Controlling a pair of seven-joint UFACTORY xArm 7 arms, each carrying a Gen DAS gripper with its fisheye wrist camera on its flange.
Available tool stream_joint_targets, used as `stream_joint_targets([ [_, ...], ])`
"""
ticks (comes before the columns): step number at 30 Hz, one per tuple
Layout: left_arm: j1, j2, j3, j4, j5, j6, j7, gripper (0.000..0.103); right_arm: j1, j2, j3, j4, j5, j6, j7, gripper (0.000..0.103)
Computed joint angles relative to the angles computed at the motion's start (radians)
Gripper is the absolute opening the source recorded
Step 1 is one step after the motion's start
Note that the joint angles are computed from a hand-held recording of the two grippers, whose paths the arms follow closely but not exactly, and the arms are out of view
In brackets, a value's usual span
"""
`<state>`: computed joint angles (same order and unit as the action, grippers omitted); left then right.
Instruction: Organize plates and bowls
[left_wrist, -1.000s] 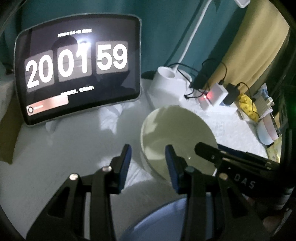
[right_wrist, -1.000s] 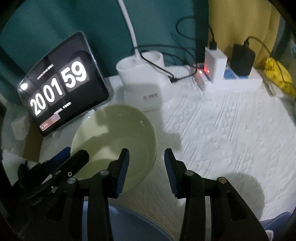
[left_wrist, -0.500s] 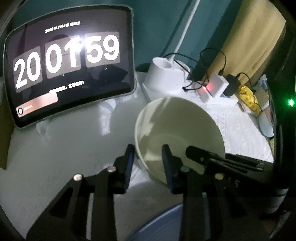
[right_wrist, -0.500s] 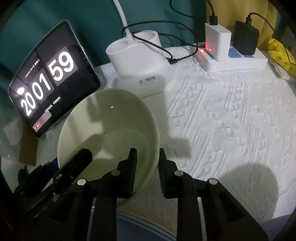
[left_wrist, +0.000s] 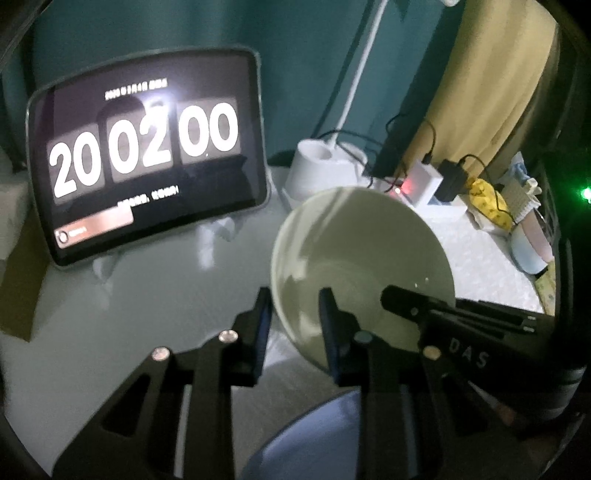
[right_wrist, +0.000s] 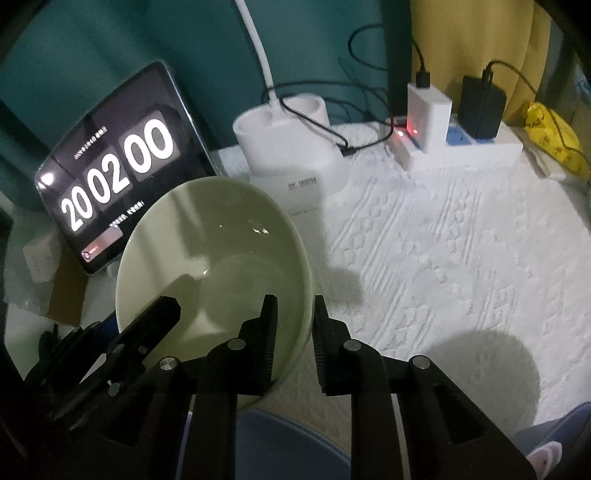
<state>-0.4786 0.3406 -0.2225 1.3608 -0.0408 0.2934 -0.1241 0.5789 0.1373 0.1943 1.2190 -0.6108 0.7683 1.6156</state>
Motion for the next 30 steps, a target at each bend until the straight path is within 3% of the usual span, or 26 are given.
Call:
stream_joint_targets([
  [13,-0.022,-0.118,0.004,-0.111,0.045,-0.059,-0.046,0.026,0.004,-0.098,0.047,-0.041,-0.066,0.059,0.048,0.019],
  [30,-0.078,-0.259,-0.004,-0.219,0.204,-0.088,-0.216,0.026,-0.021,-0.276,0.160,-0.143,-0.101,0.155,0.114,0.019],
])
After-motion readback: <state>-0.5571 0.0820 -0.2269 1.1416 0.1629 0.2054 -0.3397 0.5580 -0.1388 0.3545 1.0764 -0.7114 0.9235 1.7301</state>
